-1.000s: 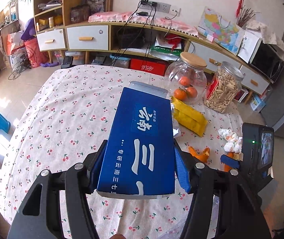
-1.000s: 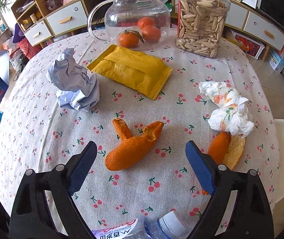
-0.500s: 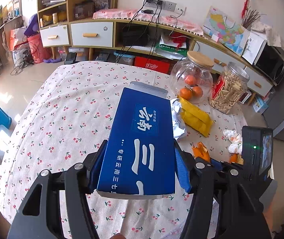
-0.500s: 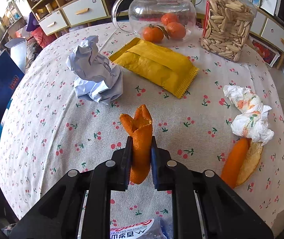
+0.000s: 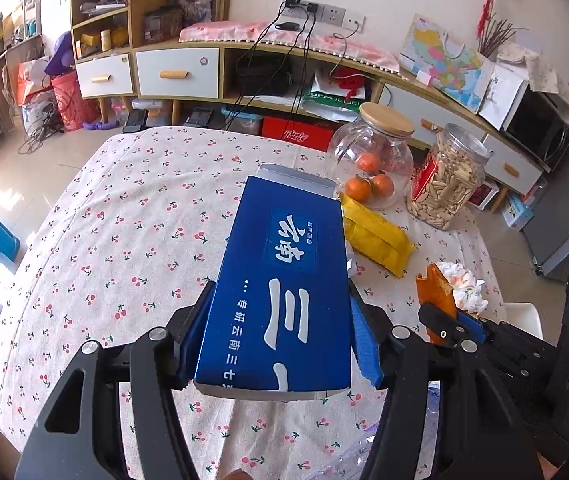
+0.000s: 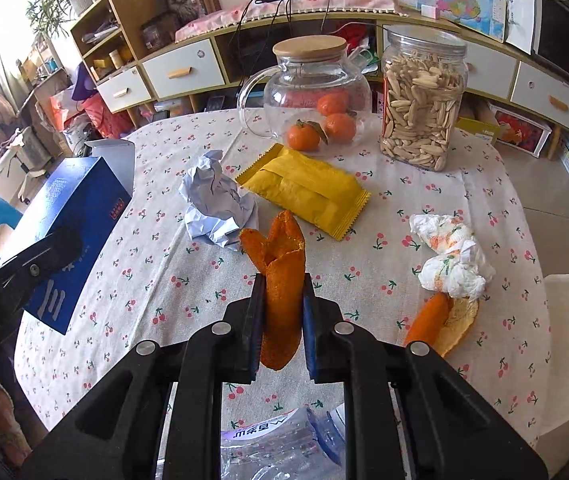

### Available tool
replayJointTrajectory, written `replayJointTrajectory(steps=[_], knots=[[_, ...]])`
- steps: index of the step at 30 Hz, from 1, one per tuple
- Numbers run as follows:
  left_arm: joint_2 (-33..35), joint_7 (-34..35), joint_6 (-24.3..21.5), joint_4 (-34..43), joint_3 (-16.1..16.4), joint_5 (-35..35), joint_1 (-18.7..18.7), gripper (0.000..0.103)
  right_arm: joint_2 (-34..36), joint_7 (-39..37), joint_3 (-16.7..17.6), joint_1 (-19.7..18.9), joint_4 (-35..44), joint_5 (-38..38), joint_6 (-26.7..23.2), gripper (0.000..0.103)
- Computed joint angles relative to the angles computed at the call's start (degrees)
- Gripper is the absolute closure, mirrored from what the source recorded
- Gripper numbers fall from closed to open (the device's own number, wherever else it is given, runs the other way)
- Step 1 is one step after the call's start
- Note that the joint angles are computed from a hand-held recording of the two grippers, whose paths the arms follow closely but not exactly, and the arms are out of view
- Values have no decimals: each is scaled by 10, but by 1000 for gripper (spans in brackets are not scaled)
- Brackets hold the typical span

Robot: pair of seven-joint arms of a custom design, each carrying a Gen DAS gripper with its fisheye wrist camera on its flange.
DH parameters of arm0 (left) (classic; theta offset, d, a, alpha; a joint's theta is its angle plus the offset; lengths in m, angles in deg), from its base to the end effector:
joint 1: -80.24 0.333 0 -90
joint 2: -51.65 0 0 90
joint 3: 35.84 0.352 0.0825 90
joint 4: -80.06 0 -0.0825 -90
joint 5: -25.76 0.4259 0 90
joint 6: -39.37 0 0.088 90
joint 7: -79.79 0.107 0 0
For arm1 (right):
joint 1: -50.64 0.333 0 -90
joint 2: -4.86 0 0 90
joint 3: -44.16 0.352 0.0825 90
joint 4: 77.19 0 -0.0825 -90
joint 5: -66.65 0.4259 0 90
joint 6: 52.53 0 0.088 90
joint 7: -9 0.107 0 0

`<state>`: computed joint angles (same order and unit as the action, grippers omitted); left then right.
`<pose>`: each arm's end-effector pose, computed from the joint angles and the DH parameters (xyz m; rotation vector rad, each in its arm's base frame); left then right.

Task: Collect trash
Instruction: 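Carry the blue carton and orange peel to the white bin and release both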

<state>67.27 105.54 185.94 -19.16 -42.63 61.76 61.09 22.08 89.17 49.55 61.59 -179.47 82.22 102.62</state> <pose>0.6520 -0.3172 0.5000 -2.0513 1.5933 -0.7298 0.7025 0.1890 0.4707 -1.9775 1.5630 -0.3291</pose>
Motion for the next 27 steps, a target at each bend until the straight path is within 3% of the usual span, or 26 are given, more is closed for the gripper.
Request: replayJointTrajectory(steps=[18, 27], knots=[[57, -64, 34, 78, 16, 65, -63, 43, -70, 45, -29, -28, -97, -20, 148, 87], [101, -71, 39, 139, 26, 76, -102, 43, -97, 194, -100, -9, -138, -179, 196, 87]])
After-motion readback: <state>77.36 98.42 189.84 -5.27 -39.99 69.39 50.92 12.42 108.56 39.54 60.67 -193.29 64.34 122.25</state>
